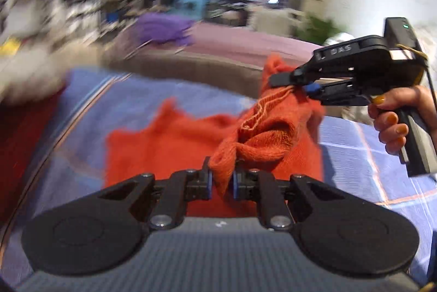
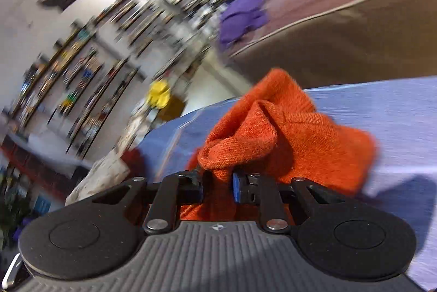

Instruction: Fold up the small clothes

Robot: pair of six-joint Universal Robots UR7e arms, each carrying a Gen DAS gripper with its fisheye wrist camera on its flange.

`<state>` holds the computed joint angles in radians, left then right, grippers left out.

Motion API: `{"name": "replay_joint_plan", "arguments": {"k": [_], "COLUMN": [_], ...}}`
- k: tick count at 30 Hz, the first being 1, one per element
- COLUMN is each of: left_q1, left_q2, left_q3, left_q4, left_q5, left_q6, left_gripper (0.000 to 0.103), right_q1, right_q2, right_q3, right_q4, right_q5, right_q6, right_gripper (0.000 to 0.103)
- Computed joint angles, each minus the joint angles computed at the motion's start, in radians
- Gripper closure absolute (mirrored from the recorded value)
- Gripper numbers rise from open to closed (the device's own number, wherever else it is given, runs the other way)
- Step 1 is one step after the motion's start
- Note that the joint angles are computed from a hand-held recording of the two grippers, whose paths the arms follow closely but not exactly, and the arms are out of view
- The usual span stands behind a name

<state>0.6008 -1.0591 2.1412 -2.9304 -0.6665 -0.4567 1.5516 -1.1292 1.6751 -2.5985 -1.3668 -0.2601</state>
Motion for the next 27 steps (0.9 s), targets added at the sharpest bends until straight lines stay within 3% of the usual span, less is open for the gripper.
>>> {"name": "replay_joint_plan", "arguments": {"k": [2,4,5,6,7,8,9,11,12,14,18,21,23,27], "left_q1": [0.031,0.058,0.067,0.074,0.076,0.073,0.06,0.052,0.059,0.081,0.136,0.164,0.176,0.205], "left_q2": [-0.099,-0.166,-0.19,-0.208,-0.23,-0.25,-0.261,-0.253,-0.249,-0.225,-0.094,-0.018,0.011,0.039], "left_q3": [0.049,0.092,0.11,0.134,0.162,0.184,0.205,0.217,0.216,0.212,0.135,0.111,0.082,0.03], "left_q4": [0.12,0.208,0.257,0.264,0.239,0.225,0.207,0.142,0.118,0.038,-0.015,-0.144,-0.149,-0.156], "left_q5": [-0.003,-0.01,-0.008,-0.019,-0.029,-0.031,-0.027,-0.032,-0.051,-0.116,-0.189,-0.196,-0.197,-0.243], "left_q6": [-0.122,-0.233,-0.289,-0.344,-0.372,-0.391,-0.401,-0.373,-0.356,-0.292,-0.242,-0.183,-0.168,-0.16], "left_gripper": [0.09,0.084,0.076,0.066,0.043,0.03,0.026,0.006,0.001,0.0,0.0,0.0,0.0,0.009], "right_q1": [0.048,0.089,0.111,0.121,0.128,0.127,0.121,0.103,0.092,0.063,-0.01,-0.072,-0.107,-0.178], "right_q2": [0.095,0.166,0.193,0.214,0.233,0.231,0.216,0.169,0.141,0.075,-0.043,-0.071,-0.067,-0.005], "right_q3": [-0.053,-0.082,-0.079,-0.076,-0.08,-0.066,-0.041,0.013,0.043,0.108,0.187,0.216,0.218,0.228], "right_q4": [0.022,0.023,0.0,-0.022,-0.034,-0.057,-0.093,-0.163,-0.219,-0.304,-0.34,-0.345,-0.308,-0.347], "right_q5": [-0.029,-0.112,-0.178,-0.215,-0.236,-0.226,-0.194,-0.117,-0.083,-0.039,-0.075,-0.111,-0.104,0.102], "right_q6": [0.011,-0.002,-0.01,-0.006,-0.002,-0.021,-0.047,-0.092,-0.112,-0.137,-0.137,-0.048,0.035,0.188], "right_gripper": [0.071,0.074,0.069,0.054,0.039,0.034,0.026,0.012,0.006,0.0,0.0,0.0,0.0,0.0]}}
